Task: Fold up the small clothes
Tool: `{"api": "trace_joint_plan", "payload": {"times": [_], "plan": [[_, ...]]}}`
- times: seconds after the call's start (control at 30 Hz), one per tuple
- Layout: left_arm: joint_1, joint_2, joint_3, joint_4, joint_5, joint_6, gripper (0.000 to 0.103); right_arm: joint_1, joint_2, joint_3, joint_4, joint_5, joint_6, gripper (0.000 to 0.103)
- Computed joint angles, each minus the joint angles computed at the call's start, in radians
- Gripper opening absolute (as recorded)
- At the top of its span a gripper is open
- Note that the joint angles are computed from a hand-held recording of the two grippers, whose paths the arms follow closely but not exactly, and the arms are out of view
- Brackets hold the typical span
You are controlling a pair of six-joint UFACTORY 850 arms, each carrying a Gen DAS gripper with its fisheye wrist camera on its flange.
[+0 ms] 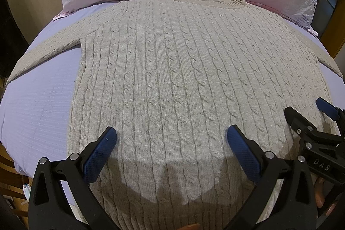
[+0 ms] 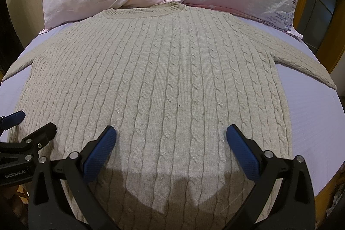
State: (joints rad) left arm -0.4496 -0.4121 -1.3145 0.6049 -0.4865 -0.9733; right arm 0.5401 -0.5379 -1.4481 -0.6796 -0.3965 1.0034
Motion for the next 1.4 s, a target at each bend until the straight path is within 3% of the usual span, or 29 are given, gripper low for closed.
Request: {"api": "trace_joint_plan", "payload": {"times": [1.4], "plan": [[-0.002,0.001,-0.002,-0.013,-0.007,0.011,0.102,0.0,0.001,0.005,-0.026,0.01,0.026,0.101]]}}
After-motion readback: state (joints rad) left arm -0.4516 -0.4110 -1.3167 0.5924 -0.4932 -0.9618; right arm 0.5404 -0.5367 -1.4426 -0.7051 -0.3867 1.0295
